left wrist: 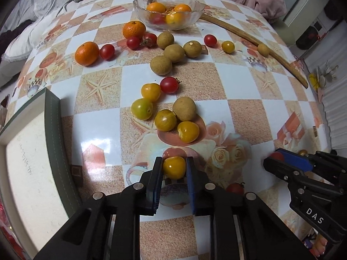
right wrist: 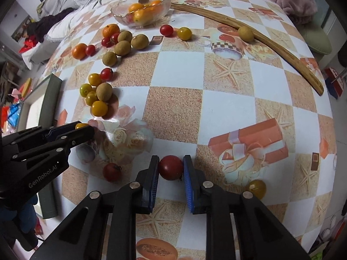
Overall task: Organize fruits
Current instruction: 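Grasp a yellow cherry tomato with the left tool while the right tool grasps a red cherry tomato, then carry both held tomatoes over the white tray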
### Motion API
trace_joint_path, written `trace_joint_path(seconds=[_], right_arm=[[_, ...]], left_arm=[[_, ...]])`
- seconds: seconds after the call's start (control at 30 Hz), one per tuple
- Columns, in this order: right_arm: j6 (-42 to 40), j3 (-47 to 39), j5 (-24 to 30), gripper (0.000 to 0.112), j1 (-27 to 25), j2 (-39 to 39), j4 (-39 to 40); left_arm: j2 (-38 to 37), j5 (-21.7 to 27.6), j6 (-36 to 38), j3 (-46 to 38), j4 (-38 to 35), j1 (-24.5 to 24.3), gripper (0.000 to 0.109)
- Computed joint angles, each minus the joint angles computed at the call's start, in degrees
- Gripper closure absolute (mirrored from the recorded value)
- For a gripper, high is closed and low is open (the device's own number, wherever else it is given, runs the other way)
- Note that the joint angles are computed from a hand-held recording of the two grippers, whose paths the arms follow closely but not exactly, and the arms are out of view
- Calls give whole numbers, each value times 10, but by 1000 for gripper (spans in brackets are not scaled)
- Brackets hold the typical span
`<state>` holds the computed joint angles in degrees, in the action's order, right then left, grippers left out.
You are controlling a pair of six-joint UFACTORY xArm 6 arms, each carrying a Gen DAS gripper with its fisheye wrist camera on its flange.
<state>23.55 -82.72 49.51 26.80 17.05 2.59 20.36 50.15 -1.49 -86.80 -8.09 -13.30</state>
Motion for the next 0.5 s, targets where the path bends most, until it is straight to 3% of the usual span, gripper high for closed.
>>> trace_joint_path(seconds=[0.5], right_arm=[[-20,-52,10,88,18,16,13]], left_arm=[[-65,-18,25,50,-23,29,86]])
